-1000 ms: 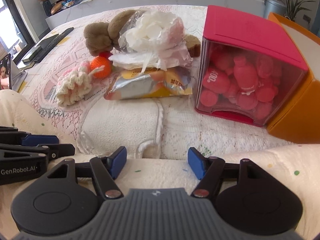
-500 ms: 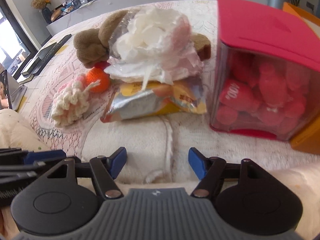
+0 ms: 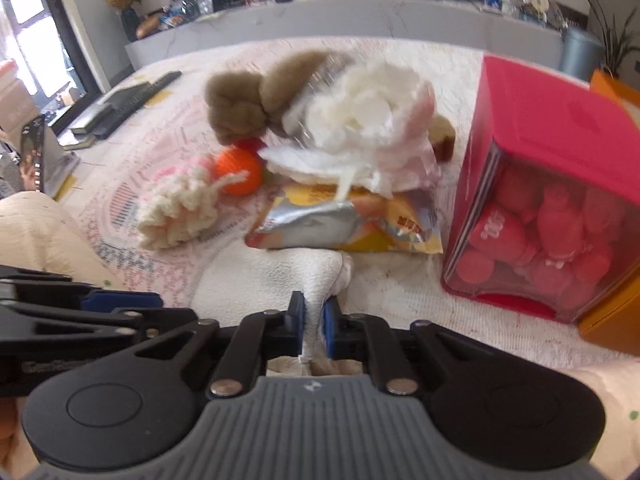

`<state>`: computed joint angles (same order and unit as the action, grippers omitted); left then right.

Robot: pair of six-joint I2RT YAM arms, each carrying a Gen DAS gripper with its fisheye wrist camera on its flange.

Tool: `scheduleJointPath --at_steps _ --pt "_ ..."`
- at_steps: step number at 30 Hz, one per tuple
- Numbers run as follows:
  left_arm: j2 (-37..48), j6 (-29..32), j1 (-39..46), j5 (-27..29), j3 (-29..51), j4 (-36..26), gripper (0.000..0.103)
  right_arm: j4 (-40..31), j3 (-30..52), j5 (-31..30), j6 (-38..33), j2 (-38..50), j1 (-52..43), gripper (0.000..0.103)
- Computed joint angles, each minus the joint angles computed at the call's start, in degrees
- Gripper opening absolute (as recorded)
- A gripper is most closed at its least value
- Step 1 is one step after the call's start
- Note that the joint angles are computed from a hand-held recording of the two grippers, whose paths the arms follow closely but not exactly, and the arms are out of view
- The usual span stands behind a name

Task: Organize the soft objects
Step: 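Grasp the white towel with the right gripper and lift it, then grasp the pink-and-white crocheted toy with the left gripper while the right gripper holds the towel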

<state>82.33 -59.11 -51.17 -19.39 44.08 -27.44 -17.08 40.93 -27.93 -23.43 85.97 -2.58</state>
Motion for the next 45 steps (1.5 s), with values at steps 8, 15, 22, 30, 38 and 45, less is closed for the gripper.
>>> scheduleJointPath --at_steps 8,15,22,30,38,45 --pt "-2.42 -1.29 -1.73 -4.78 0.36 -0.80 0.038 -0.65 -1.47 -6.32 -1.29 -9.83 -0.29 0.007" --pt "-1.15 4.81 1.10 -10.00 4.76 -5.56 0.045 5.33 1.88 -1.96 2.29 -4.71 4.25 0.007" --pt "1.56 12.34 5.88 -6.83 4.24 -3.24 0.056 4.40 5.09 -2.60 4.36 2.35 4.19 0.010" --pt "4.36 15.45 7.92 -6.33 5.75 -3.33 0.058 2.59 7.70 -6.15 5.26 6.22 3.01 0.034" --pt "10.48 16.50 11.22 -5.15 9.16 -4.58 0.060 3.47 8.20 -7.30 4.81 8.46 3.18 0.025" --pt "11.97 15.37 11.04 -5.90 10.17 -5.73 0.035 5.50 6.42 -6.95 3.84 7.41 3.82 0.008"
